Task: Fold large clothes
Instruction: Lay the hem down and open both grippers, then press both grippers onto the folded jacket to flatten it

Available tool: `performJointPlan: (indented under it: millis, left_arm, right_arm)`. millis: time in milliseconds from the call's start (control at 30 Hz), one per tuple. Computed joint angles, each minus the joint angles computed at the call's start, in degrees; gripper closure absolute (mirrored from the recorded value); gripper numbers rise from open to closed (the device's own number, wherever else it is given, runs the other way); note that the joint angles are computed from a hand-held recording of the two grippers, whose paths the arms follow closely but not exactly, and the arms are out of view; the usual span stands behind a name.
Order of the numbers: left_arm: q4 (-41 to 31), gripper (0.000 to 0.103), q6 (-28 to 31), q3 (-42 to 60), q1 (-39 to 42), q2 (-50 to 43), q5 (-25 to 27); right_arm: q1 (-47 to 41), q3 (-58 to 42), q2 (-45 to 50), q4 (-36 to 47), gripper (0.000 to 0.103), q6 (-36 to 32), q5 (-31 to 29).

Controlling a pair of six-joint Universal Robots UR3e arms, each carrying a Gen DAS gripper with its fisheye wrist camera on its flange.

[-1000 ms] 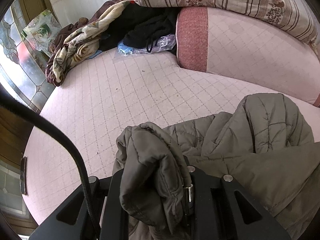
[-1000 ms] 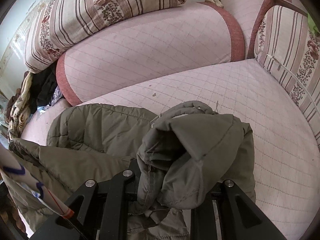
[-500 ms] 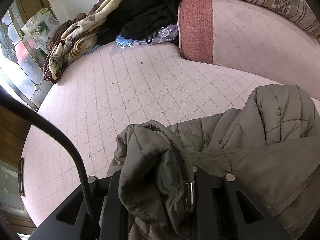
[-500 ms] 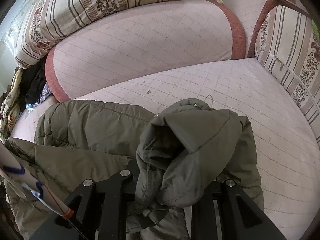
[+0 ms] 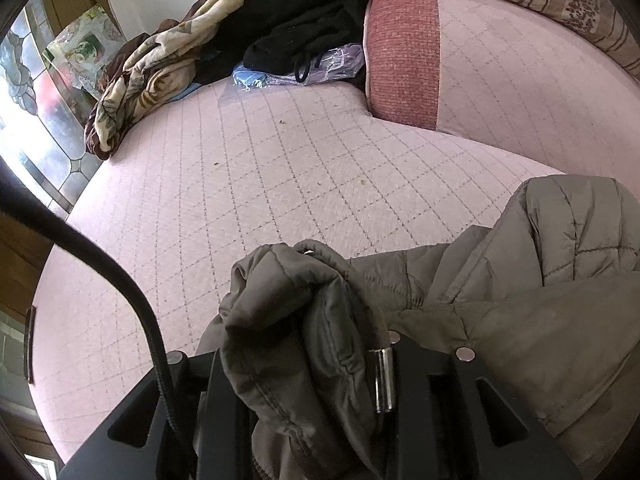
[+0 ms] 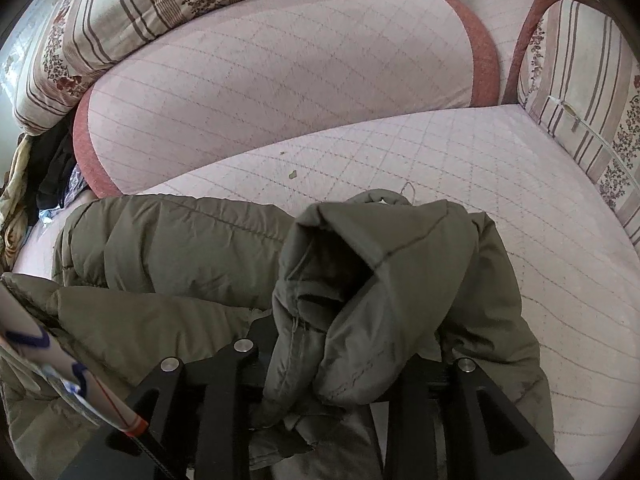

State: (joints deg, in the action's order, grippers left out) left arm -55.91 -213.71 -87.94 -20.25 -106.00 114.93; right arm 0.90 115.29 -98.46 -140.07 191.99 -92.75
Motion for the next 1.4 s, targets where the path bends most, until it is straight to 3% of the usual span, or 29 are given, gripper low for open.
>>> performJointPlan:
  millis: [233,400,467,533,633,667,767,867,1000,1067,1200,1400]
  left_arm:
    - [6.07,0.075,-0.06,-3.94,1.11,0.48,-1.44]
    - [3.05,0.068,2.85,-4.80,4.62,5.82,-8.14]
    - [3.01,0.061,4.25,-7.80,7.78,11.75,-13.20]
    - [2.00,0.053,4.75,-9.81,11.21,17.50,-18.24]
    - [-1.57,0.040,5.91,-10.79,17.24,25.92,-26.41]
    - [-2.54,0.038,5.99,-10.44,18.02,27.58,-27.06]
    - [-7.03,0.034,7.07,-6.81,17.62,31.55,-24.61]
    - [-11.97,0.031,6.88,-1.93,12.04,32.44,-17.02]
    - [-15.50,0.030,5.39,-1.90,6.98,34.48,-12.09]
    - [-15.52,0.030,4.59,-5.27,5.68,36.61,-12.48]
    - [-13.87,0.030,3.77,-12.51,5.05,39.50,-14.07]
    - [-6.85,0.030,3.66,-19.35,1.92,36.77,-9.66]
  right_arm:
    - [1.41,1.84,2.04,-5.84,0.071,1.37,-1.71]
    - [0.46,-1.72,0.79,0.48,0.067,0.71,-0.02]
    - [-2.12,-3.74,-1.85,5.73,0.060,-0.28,3.80]
    - [-5.43,-4.07,-6.11,9.20,0.039,-1.16,8.37]
    - [-5.32,-4.83,-11.91,10.40,0.016,0.48,5.64]
    - [-4.88,-5.71,-13.23,11.35,0.016,0.23,4.54]
    - [-2.17,-9.76,-15.71,16.43,0.016,-1.29,1.24]
    - [4.42,-12.53,-16.65,18.81,0.016,-0.70,-4.79]
    - [13.05,-15.87,-14.85,21.25,0.016,1.37,-8.72]
    - [16.79,-17.19,-12.62,21.27,0.022,2.43,-9.16]
    - [24.03,-22.34,-3.65,20.36,0.061,2.10,-9.02]
    - [30.15,-26.98,11.27,12.96,0.066,0.99,-10.12]
